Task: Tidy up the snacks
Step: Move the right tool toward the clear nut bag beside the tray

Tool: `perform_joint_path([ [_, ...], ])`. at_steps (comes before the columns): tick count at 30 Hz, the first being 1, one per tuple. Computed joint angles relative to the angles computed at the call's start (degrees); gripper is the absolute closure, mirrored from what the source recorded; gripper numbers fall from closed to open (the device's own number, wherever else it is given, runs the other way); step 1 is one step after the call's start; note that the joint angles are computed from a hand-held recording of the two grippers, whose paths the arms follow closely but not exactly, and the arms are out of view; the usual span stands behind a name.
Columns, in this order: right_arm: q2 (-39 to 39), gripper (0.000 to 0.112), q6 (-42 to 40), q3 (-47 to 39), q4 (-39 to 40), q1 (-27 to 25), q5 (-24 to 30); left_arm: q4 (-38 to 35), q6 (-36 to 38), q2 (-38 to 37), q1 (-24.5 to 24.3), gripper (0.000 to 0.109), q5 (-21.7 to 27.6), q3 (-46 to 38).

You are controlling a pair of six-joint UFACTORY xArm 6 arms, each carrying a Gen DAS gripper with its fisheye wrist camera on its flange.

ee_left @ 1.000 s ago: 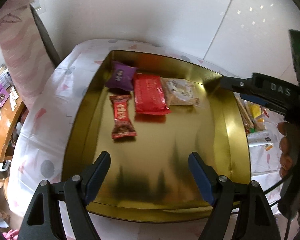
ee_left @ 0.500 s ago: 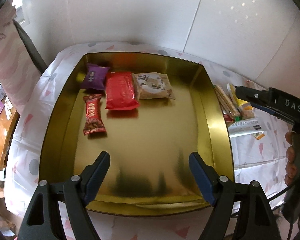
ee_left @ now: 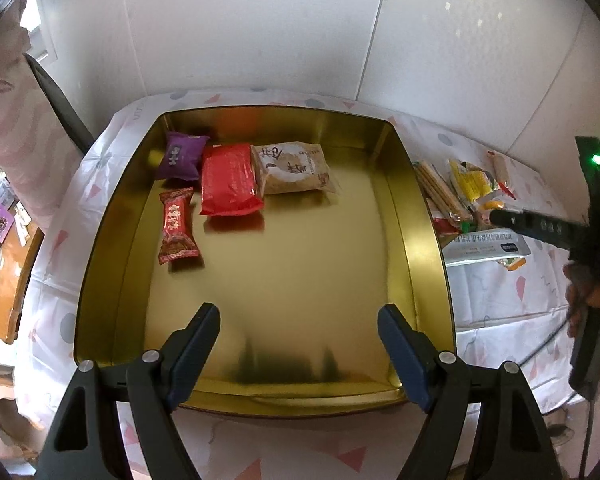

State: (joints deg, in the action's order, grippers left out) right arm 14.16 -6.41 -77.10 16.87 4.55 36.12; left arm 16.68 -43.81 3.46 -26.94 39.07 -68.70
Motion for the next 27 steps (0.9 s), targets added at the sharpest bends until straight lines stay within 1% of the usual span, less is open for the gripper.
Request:
perform_joint_path([
  [2, -2.71, 0.053, -2.54, 3.56, -1.23, 0.59, -0.57, 0.27, -0.32, 0.28, -0.29, 0.027, 0.19, -0.35],
  [4, -5.04, 0.053, -5.04, 6.67, -0.58, 0.80, -0.36, 0.54, -0.50, 0.67, -0.55, 0.027, 0.35, -0.80],
  [6, -7.99, 0.053, -10.95, 10.32, 5.18, 0.34, 1.89, 0.71, -0.56, 1.10, -0.81, 0.027, 0.47, -1.33],
  [8, -10.81, 0.053, -13.69, 13.81, 8.14, 0.01, 3.13, 0.70, -0.58, 1.64, -1.09, 0.027, 0.61, -1.98],
  [11, -14.06, 0.053, -15.89, 17.12, 11.71, -0.98, 2.58, 0.46, -0.14, 2.71, -1.66, 0.027, 0.95, -3.23],
  [13, -14.95, 0.053, -17.51, 17.50, 15.15, -1.85, 1.48, 0.50, -0.04, 3.26, -2.16, 0.027, 1.30, -3.99],
  [17, -11.90, 0.053, -18.94, 12.64, 18.53, -2.68, 0.26, 0.38, 0.29, 4.37, -2.99, 0.027, 1.53, -5.46],
  [19, -9.71, 0.053, -18.25, 9.56, 18.20, -2.03, -0.20, 0.42, 0.26, 4.57, -3.34, 0.027, 1.58, -5.81],
  [22, -5.71, 0.053, -18.55, 4.70, 17.89, -1.15, 0.52, 0.56, -0.14, 4.94, -3.84, 0.027, 1.75, -6.49],
  [23, -4.20, 0.053, -17.95, 3.18, 17.10, -0.59, 0.96, 0.56, -0.27, 5.01, -3.96, 0.027, 1.79, -6.64],
  [24, -2.72, 0.053, -17.83, 1.56, 16.65, -0.50, 2.85, 0.82, -0.52, 5.05, -4.11, 0.027, 1.94, -6.80],
  [27, -2.10, 0.053, -16.90, 1.24, 15.57, -1.00, 7.30, 1.91, -1.62, 4.68, -4.39, 0.027, 2.02, -6.53],
])
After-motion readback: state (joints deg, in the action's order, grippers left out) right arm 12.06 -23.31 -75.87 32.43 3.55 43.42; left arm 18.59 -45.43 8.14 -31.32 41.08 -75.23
